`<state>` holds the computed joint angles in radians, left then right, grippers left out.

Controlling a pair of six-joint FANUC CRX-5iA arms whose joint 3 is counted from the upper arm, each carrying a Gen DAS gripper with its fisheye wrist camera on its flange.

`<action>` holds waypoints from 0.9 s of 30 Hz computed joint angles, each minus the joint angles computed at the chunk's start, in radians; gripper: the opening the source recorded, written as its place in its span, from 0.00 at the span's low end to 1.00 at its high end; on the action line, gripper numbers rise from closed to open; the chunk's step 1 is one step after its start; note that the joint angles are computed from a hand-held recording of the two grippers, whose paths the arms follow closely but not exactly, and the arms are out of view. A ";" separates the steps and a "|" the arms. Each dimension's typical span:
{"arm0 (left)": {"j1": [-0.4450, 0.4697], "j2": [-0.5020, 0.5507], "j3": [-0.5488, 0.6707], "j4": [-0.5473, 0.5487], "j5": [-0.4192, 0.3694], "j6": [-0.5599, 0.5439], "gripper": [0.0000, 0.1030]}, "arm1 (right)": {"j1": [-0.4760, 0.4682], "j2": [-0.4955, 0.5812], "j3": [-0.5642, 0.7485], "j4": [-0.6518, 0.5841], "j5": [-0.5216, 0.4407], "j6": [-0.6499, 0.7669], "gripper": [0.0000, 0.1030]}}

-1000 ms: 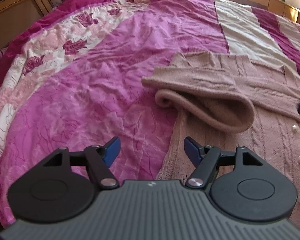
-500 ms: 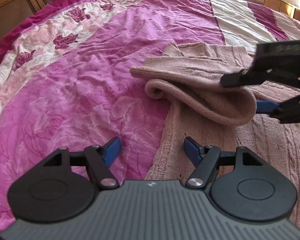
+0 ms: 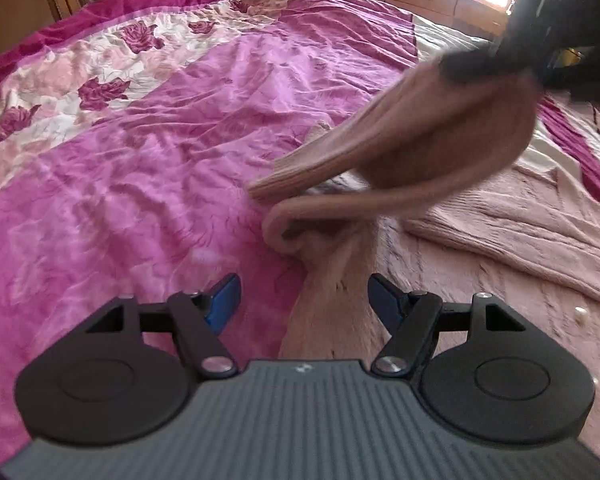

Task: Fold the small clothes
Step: 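Lift and re-lay the cuff flat with the right tool, then open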

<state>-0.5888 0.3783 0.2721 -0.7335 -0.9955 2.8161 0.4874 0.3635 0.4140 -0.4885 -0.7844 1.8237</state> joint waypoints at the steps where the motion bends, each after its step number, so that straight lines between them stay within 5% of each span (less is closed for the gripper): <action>1: -0.002 0.013 0.011 -0.016 -0.008 0.007 0.69 | 0.008 -0.007 -0.002 0.026 0.024 0.012 0.12; 7: -0.012 0.049 0.040 -0.060 -0.040 0.004 0.69 | 0.037 -0.102 -0.149 0.164 0.251 0.085 0.12; 14: -0.031 0.061 0.049 -0.084 -0.060 -0.015 0.69 | 0.009 -0.155 -0.396 0.410 0.440 -0.172 0.12; 24: -0.039 0.072 0.060 -0.094 -0.077 -0.037 0.71 | -0.040 -0.111 -0.504 0.521 0.413 -0.447 0.13; 27: -0.038 0.071 0.057 -0.094 -0.074 -0.035 0.71 | -0.041 -0.113 -0.521 0.518 0.426 -0.467 0.26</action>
